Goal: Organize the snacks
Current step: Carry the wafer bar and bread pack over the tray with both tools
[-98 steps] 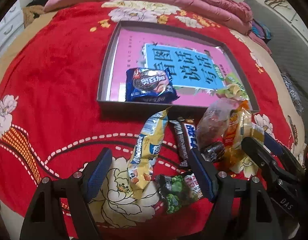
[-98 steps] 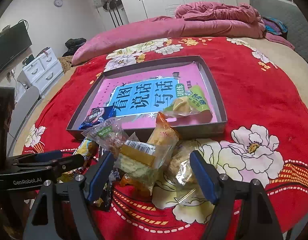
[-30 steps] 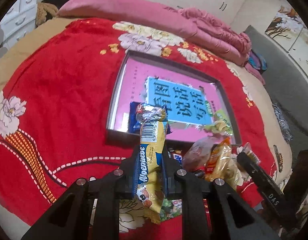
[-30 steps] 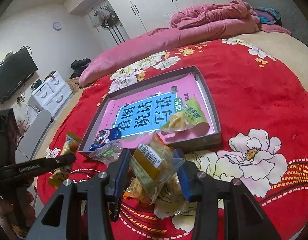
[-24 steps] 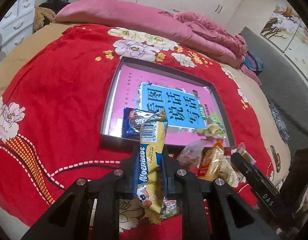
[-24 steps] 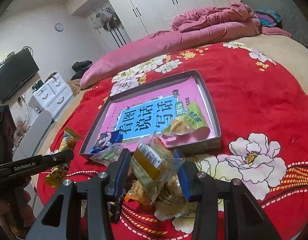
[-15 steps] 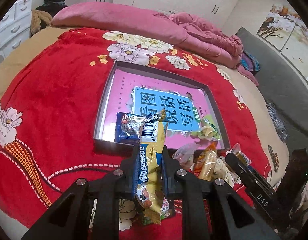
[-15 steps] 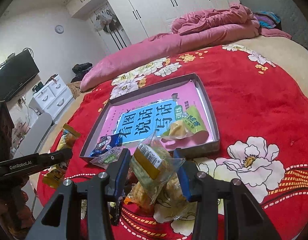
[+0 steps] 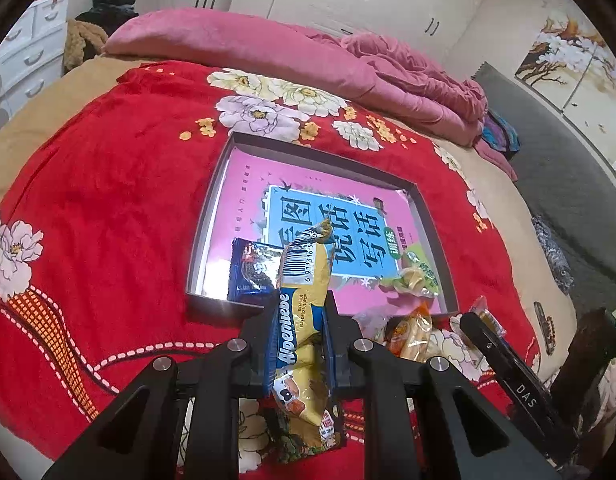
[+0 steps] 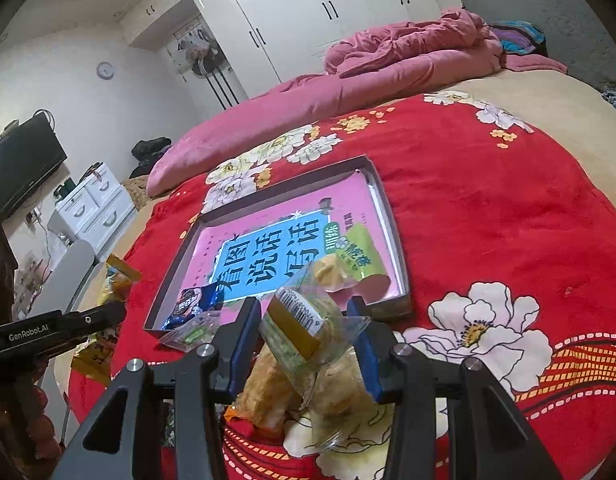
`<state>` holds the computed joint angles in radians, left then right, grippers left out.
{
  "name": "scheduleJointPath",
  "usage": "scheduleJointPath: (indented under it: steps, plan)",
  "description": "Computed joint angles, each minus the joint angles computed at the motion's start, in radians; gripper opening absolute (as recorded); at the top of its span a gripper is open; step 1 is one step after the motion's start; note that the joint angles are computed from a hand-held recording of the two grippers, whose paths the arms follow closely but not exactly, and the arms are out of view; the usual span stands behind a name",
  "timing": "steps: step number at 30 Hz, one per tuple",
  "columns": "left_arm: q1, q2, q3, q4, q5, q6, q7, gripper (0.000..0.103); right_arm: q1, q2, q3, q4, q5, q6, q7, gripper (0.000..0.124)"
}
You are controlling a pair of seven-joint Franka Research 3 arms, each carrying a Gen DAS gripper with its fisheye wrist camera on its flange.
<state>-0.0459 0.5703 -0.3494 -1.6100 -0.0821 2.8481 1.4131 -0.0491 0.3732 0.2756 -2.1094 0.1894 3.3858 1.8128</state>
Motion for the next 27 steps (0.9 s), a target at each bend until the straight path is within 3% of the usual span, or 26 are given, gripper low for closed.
scheduleJointPath:
  steps: [13, 27]
  plan:
    - [-0.010, 0.074, -0.004, 0.100, 0.007, -0.015, 0.005, 0.019, 0.083, 0.011, -0.096, 0.024, 0.059, 0.001, -0.023, 0.045]
    - [-0.014, 0.167, -0.048, 0.206, 0.013, 0.018, 0.077, 0.019, 0.114, 0.031, -0.127, 0.054, 0.111, -0.015, -0.059, 0.045]
